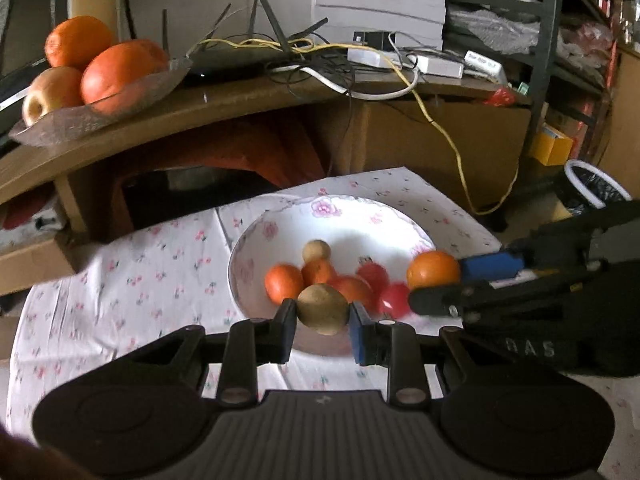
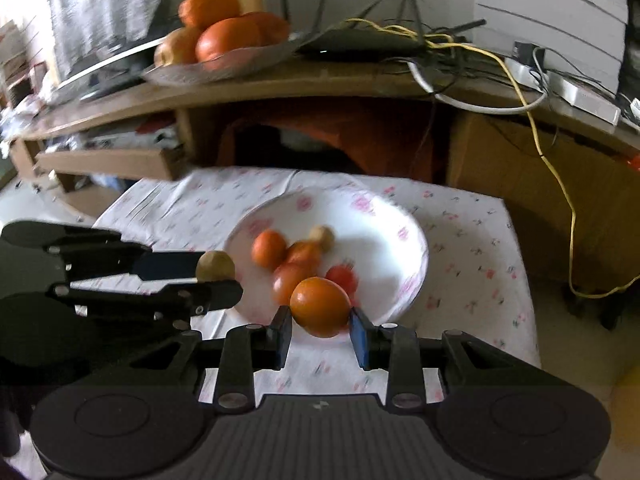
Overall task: Organize fruits
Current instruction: 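Carry both fruits over the bowl and release them from both grippers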
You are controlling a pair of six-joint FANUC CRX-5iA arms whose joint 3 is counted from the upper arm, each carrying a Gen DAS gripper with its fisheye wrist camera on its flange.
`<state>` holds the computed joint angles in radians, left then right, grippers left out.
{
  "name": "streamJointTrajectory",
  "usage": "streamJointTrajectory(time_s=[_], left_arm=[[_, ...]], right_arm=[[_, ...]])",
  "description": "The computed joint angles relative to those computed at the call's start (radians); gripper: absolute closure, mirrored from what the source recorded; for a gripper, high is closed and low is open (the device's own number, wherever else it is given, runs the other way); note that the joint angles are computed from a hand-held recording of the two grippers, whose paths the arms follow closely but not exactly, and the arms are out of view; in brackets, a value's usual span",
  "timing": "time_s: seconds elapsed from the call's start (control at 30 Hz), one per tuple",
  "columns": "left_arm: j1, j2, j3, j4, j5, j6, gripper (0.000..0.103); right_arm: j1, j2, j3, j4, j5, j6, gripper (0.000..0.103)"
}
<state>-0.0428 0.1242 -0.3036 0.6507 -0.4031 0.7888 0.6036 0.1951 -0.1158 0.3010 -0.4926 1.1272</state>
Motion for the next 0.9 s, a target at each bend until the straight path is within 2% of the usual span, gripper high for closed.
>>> streamJointTrajectory(time_s=[0.17,0.3,0.37,0.47,0.6,0.7,0.9], left_arm=[[-0.007,0.084,0.092,-0.098,-0.013,0.092,0.070],[-0.009,0.116,0.109,-0.038,0.013,0.053,0.070],[-0.012,0.131,0.120,-0.049,0.025,0.063,0.070],[-0.014,0.143,0.122,-0.002,0.031,0.028,0.070],[-0.011,0.147,0.143,-0.045,0.013,0.066,0.070],[-0.006,0.146,0.151,-0.066,-0.001,0.097,0.069],[-0.009,0.139,0.146,-0.057,0.003,0.102,0.065]], right_arm=[[-0.020,0.082,0.057,0.082,0.004,-0.046,0.072],[-0.033,0.123,0.104,0.061,-0.009,-0.019,0.072],[-0.035,0.137,0.113,0.079,-0.009,-0.030,0.071],[-0.044,0.146,0.123,0.061,0.002,-0.036,0.069],[-0.048,0.147,0.123,0.070,0.007,-0.058,0.068],[-0.048,0.141,0.111,0.093,0.016,-0.075,0.059],[-0.054,0.122,0.089,0.108,0.027,-0.107,0.055]])
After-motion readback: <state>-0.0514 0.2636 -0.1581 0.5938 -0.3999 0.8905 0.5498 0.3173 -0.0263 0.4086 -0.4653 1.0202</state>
